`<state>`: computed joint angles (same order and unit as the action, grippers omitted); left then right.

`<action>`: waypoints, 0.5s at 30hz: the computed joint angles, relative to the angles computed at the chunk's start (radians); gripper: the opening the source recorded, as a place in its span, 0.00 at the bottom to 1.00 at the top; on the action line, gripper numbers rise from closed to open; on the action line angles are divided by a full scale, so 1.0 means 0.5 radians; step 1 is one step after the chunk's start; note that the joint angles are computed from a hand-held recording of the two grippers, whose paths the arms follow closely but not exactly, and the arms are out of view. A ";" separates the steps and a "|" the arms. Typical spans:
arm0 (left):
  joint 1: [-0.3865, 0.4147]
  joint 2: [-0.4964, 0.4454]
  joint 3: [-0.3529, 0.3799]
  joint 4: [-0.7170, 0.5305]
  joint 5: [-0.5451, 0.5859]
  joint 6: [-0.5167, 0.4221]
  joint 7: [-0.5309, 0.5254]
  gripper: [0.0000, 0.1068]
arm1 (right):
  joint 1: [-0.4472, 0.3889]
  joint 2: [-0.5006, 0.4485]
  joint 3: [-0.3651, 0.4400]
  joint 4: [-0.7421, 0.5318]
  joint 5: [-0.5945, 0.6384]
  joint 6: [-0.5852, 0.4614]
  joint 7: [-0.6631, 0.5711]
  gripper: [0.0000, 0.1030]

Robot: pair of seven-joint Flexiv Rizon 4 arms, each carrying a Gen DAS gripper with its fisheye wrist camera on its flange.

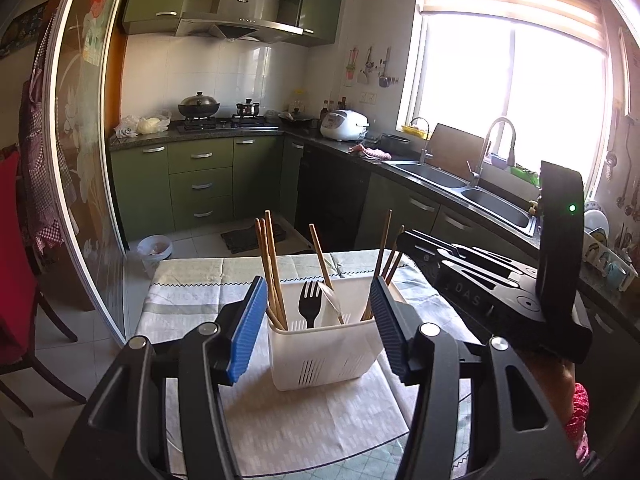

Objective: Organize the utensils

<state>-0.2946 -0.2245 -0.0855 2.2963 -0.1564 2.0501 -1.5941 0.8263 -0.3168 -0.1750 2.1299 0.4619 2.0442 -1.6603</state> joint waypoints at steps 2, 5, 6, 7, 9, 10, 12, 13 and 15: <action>0.035 0.028 -0.025 0.051 0.061 0.044 -0.054 0.50 | 0.092 0.062 -0.031 0.084 0.101 0.089 -0.075 0.08; -0.128 0.032 0.056 0.157 -0.093 0.207 0.042 0.58 | 0.101 0.138 0.084 0.218 0.247 0.233 -0.156 0.22; -0.187 0.030 0.076 0.197 -0.169 0.267 0.100 0.61 | 0.087 0.155 0.143 0.273 0.283 0.297 -0.163 0.27; -0.233 0.031 0.086 0.233 -0.241 0.317 0.155 0.65 | 0.084 0.167 0.194 0.325 0.329 0.360 -0.178 0.37; -0.293 0.031 0.083 0.320 -0.350 0.436 0.219 0.73 | 0.105 0.185 0.283 0.419 0.454 0.494 -0.230 0.56; -0.306 0.031 0.073 0.366 -0.379 0.494 0.227 0.78 | 0.114 0.187 0.332 0.469 0.514 0.578 -0.251 0.68; -0.320 0.028 0.050 0.456 -0.406 0.612 0.217 0.86 | 0.130 0.181 0.441 0.563 0.630 0.752 -0.266 0.86; -0.328 0.021 0.041 0.499 -0.414 0.679 0.209 0.89 | 0.130 0.170 0.505 0.613 0.672 0.845 -0.248 0.92; -0.379 -0.002 0.027 0.580 -0.496 0.829 0.233 0.90 | 0.152 0.154 0.619 0.683 0.785 0.993 -0.256 0.95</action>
<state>-0.4842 -0.2256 -0.0718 2.5865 -0.4044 2.4646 -1.4778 0.9023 -0.2401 0.1344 2.4712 0.8544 2.5405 -1.7883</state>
